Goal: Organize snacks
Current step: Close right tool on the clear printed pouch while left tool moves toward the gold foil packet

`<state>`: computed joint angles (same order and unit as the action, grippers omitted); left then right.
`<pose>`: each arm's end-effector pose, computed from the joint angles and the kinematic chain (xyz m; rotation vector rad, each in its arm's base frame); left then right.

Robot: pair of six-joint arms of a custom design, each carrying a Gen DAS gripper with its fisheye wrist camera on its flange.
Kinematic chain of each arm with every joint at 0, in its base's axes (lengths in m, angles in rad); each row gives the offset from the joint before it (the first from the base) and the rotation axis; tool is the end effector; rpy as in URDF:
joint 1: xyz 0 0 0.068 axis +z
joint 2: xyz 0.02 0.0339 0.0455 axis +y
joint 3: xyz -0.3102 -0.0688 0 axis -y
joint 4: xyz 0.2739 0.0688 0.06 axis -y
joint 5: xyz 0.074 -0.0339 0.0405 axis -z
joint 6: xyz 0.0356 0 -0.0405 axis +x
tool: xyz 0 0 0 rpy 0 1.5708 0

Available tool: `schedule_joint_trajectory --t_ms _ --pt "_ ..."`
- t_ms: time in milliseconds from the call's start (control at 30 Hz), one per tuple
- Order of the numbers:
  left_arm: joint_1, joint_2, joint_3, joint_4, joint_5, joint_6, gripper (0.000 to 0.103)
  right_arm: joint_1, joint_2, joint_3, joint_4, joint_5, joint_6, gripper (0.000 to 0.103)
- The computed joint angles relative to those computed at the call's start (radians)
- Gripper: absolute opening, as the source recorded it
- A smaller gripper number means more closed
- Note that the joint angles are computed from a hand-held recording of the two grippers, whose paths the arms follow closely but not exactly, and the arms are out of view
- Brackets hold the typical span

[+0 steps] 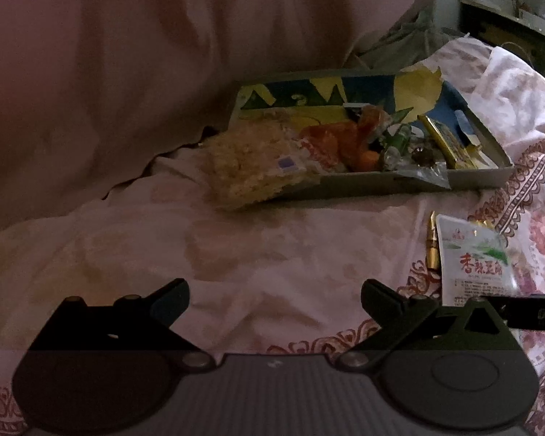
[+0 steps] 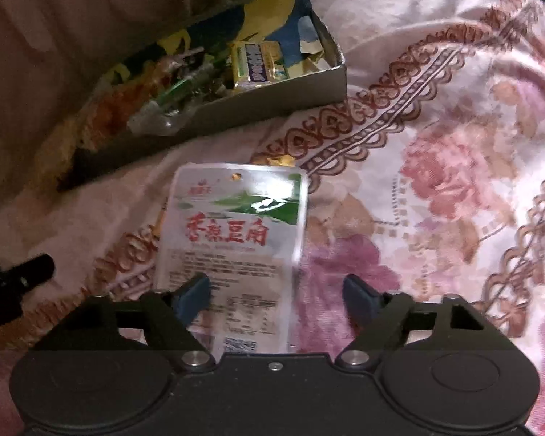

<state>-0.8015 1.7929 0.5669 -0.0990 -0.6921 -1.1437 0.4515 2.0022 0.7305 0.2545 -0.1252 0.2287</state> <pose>0.1986 -0.1725 0.0802 -0.5196 2.3726 0.2450 0.3087 0.1546 0.0582 -0.3391 2.6100 0.4049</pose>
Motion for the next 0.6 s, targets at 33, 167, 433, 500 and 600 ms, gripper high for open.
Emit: schedule_joint_trajectory --t_ms 33,167,433,500,600 --pt "0.0 -0.006 -0.002 -0.002 -0.001 -0.009 0.103 0.004 0.007 0.004 0.007 -0.01 0.004 0.098" --pt "0.012 -0.029 -0.021 0.016 -0.007 -0.019 0.103 0.06 0.018 0.0 0.06 0.038 0.0 0.103" --pt "0.046 -0.02 -0.02 0.126 -0.02 0.169 0.103 0.112 0.037 0.03 0.055 0.161 -0.014 0.089" --pt "0.054 -0.006 -0.022 0.204 -0.001 0.272 0.103 0.095 0.018 0.035 0.012 0.158 0.005 0.083" --pt "0.06 0.028 -0.012 0.297 0.032 0.414 0.103 0.066 -0.001 0.045 -0.051 0.157 0.022 0.076"
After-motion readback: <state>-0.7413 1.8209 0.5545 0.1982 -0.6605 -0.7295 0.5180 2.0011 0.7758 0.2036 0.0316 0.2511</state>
